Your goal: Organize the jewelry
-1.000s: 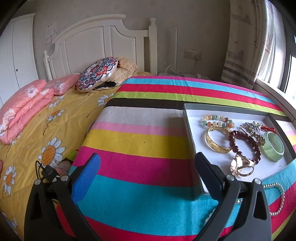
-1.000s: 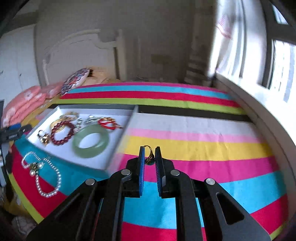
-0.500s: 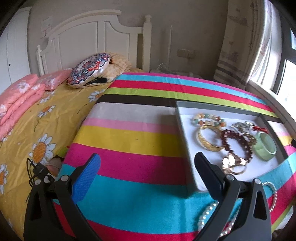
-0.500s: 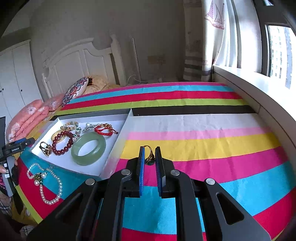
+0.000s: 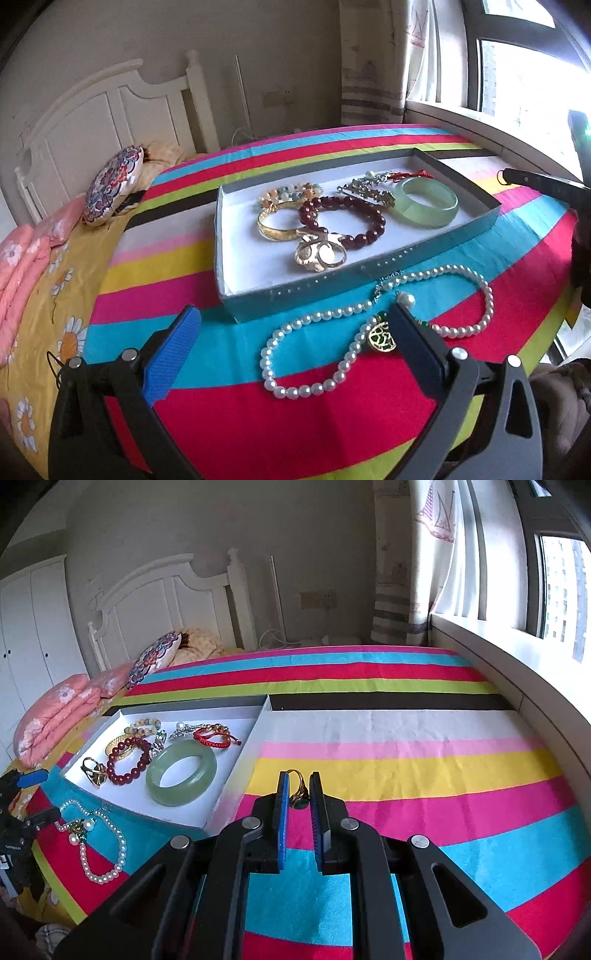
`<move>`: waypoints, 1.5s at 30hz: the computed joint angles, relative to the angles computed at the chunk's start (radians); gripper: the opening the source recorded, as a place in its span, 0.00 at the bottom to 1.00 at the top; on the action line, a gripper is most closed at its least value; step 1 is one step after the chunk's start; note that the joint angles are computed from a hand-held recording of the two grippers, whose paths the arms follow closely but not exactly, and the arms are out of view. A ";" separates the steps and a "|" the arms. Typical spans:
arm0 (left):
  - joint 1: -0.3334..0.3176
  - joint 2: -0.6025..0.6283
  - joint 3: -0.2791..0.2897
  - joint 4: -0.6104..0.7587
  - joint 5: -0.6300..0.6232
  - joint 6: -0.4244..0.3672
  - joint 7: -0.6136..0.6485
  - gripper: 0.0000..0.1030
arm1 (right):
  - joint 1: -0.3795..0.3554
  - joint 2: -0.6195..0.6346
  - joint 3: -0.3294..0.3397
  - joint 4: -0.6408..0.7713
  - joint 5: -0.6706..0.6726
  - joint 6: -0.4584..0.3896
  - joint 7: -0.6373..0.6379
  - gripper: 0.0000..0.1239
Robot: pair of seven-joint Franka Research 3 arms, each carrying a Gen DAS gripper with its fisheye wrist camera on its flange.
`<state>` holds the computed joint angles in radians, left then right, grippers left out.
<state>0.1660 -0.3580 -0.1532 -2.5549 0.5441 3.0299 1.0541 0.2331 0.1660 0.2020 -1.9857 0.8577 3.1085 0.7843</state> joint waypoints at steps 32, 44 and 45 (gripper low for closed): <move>-0.189 -0.008 0.123 0.063 -0.339 0.091 0.362 0.06 | -0.021 -0.011 -0.015 0.031 0.176 -0.130 -0.119 0.12; -0.323 0.008 0.167 0.229 -0.319 0.151 0.430 0.06 | 0.048 -0.061 -0.117 -0.071 -0.305 -0.208 0.193 0.42; -0.311 0.007 0.151 0.238 -0.312 0.154 0.429 0.06 | 0.048 -0.053 -0.119 -0.066 -0.329 -0.214 0.212 0.42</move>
